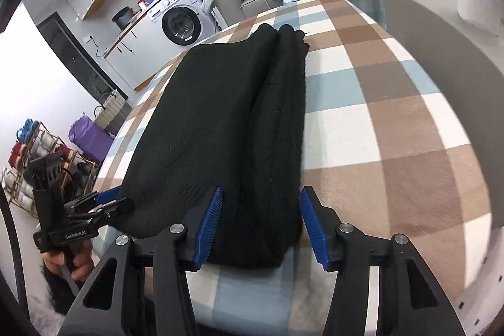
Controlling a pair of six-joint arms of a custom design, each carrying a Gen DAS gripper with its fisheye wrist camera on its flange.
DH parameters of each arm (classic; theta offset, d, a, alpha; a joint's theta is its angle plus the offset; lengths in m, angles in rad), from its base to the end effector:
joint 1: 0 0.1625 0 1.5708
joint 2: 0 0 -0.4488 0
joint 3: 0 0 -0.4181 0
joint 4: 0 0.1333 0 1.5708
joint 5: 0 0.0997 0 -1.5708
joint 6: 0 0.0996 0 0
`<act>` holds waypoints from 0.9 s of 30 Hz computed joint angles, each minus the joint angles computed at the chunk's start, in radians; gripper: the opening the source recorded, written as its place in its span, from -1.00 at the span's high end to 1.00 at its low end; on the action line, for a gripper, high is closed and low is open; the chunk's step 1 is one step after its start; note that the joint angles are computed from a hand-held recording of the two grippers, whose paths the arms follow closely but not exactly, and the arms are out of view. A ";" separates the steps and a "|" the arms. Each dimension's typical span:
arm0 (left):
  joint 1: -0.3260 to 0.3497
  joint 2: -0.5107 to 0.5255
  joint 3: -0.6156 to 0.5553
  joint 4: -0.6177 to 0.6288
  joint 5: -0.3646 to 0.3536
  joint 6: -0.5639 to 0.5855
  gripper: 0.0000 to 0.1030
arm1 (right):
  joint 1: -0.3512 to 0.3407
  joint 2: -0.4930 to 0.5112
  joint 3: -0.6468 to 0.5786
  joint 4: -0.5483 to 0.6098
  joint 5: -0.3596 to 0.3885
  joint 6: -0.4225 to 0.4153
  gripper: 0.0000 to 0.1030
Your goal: Fold small clothes
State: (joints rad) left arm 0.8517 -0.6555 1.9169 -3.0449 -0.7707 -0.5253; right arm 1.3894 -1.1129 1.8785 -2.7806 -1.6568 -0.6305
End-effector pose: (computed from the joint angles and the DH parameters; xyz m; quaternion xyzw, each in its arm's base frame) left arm -0.2380 -0.5827 -0.0090 0.0475 0.9155 -0.3052 0.2577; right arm 0.0086 -0.6446 0.2286 0.2078 -0.9522 0.1856 0.1254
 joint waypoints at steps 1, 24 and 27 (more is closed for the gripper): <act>0.005 0.002 -0.008 0.000 -0.002 0.005 -0.29 | 0.003 0.005 -0.006 0.005 0.001 0.004 -0.02; 0.064 0.025 -0.082 -0.047 0.004 0.069 0.42 | 0.055 0.121 -0.117 0.035 -0.044 -0.010 0.44; 0.072 0.023 -0.089 -0.040 0.021 0.062 0.42 | 0.076 0.152 -0.139 0.021 -0.079 0.004 0.44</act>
State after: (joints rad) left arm 0.9235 -0.6327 1.8274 -3.0847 -0.7495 -0.4629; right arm 1.4649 -0.9610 1.7390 -2.7593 -1.7360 -0.6267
